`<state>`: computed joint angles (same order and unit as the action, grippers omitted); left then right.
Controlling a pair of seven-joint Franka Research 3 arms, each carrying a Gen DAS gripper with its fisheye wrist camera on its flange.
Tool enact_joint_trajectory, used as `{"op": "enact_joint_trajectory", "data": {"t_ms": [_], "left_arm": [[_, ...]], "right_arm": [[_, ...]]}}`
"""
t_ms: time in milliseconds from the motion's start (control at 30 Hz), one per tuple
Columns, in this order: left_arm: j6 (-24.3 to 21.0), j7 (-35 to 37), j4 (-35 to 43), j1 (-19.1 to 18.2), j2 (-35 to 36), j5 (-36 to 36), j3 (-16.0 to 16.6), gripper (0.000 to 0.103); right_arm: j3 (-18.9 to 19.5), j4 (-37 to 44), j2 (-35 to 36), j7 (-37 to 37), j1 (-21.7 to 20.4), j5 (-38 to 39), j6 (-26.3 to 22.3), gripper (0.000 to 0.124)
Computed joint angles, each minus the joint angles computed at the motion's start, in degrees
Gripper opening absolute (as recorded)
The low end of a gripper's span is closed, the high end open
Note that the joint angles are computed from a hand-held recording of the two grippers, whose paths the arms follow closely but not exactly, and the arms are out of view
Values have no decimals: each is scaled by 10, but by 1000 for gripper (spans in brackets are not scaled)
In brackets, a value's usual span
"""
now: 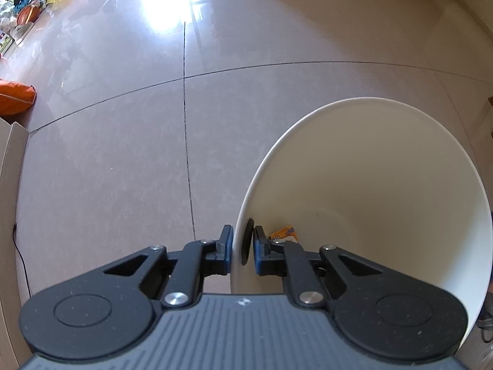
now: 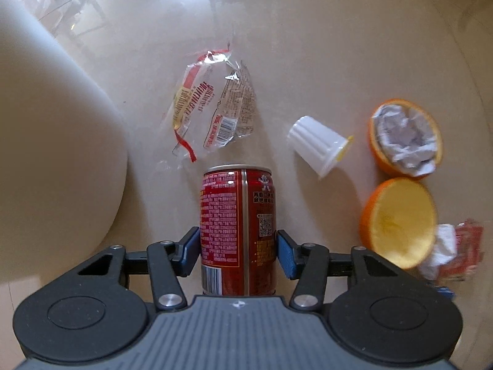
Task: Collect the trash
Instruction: 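Grasp the red cartoon-face can with the right gripper and lift it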
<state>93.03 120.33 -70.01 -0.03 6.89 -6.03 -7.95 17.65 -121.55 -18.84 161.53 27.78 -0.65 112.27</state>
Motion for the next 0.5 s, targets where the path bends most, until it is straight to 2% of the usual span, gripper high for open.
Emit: {"op": "enact_joint_trajectory", "data": {"t_ms": [233,400,500], "left_arm": [[-12,1,21,3,11,-3,-1,9],[-9,2,15,3,8,-1,-2,9],[-10,0,17,2,10,1,-2,9]], "right_arm": [[-1,60,-39,-58,2,-2,-91,57],[3,150,-43,-100,-13,-3,-147,57],[8,210,-24,-129,-21,-14,-150,57]]}}
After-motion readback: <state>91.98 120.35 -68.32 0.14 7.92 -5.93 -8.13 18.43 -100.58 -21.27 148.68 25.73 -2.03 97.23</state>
